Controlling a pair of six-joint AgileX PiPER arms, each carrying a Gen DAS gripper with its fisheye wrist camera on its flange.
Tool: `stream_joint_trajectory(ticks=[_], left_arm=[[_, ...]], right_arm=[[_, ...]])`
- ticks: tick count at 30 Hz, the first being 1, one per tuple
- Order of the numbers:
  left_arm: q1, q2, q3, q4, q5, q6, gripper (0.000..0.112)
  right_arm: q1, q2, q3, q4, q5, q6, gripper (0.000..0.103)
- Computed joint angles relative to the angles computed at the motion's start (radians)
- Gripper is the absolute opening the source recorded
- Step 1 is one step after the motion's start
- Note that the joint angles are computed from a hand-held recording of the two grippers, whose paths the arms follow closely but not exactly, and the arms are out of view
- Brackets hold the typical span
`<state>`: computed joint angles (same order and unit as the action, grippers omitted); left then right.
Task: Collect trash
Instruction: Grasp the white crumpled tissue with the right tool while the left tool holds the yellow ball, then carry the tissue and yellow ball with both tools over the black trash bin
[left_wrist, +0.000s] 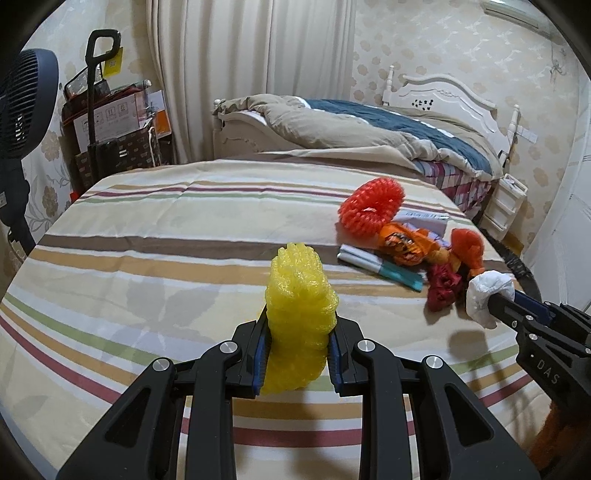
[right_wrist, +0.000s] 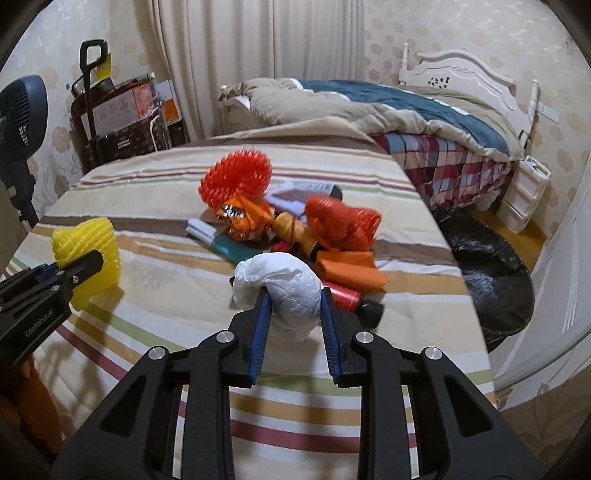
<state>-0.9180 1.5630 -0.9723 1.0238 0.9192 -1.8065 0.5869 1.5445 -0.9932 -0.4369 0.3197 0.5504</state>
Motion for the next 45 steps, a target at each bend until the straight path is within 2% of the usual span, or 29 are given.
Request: stream_joint_trajectory(ticks=[13,19,24,29,36,40,45], left_arm=[[-0.013,0.094,-0.177,0.025,-0.022,0.099,0.027],[-0.004,0.183,-0.315,0.006,-0.060,0.196,0.027],[0.010,0.285,-0.468,-0.041,-0.090,0.308,0.027],[0.018,0.405,-0.654,-0.098,-0.100,0.431,0.027],[0.020,0.601,-0.980,-0.194,-0.054,0.634,0.027],[0.020,0.722,-1.194,-0.245,-0.002,0.764,0.027],[0.024,0.821,-1.363,-0.302,0.055,0.861,0.027]], right_arm=[[-0.147,-0.060,0.008,-0.011,-0.025,-0.013,0.026],[-0.277,-0.027,-0.020,0.121,-0.050,-0.158,0.026],[-0.357,0.004,-0.039,0.181,-0.071,-0.227,0.026],[-0.445,0.059,-0.086,0.316,-0.079,-0.373,0.026],[-0.557,0.147,-0.171,0.505,-0.071,-0.581,0.026],[-0.597,0.192,-0.217,0.551,-0.060,-0.627,0.026],[-0.629,0.224,-0.244,0.611,-0.051,-0.694,0.026]])
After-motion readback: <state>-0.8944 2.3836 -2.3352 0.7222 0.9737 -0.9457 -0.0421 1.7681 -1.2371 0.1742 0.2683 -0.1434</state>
